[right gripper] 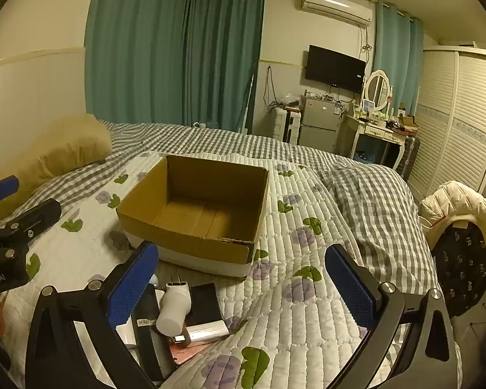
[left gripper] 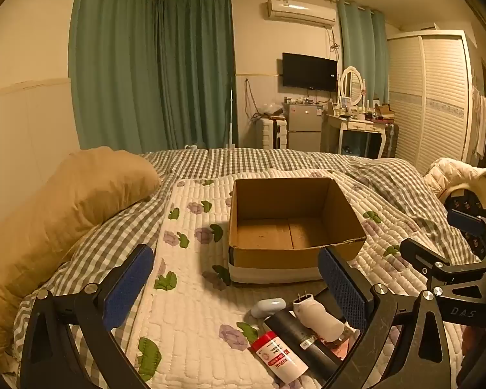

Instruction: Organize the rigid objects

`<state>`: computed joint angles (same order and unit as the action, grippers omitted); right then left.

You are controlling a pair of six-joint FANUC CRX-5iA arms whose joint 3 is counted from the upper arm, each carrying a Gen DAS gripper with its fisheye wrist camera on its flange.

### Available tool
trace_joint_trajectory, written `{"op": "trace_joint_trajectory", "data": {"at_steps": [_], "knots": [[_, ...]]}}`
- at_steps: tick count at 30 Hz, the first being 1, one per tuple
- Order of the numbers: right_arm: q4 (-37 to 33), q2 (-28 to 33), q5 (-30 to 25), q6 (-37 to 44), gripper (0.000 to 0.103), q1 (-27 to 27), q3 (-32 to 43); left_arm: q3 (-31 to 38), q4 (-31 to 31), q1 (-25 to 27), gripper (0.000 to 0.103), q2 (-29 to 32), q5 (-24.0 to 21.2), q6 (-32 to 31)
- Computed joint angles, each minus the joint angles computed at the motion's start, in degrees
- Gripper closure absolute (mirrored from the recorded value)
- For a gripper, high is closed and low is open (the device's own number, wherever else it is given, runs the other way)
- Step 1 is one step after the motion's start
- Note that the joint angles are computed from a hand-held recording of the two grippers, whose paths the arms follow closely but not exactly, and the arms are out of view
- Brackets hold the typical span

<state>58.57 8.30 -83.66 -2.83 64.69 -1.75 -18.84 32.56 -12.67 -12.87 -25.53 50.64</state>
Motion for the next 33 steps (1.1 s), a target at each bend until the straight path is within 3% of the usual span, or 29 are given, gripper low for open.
{"op": "trace_joint_trajectory", "data": {"at_steps": [33], "knots": [[-2.68,0.01,1.82,0.49,0.000,-0.40,-0.74,0.23,-3.10,0.76,0.000,0.85,-1.17,1.98]]}}
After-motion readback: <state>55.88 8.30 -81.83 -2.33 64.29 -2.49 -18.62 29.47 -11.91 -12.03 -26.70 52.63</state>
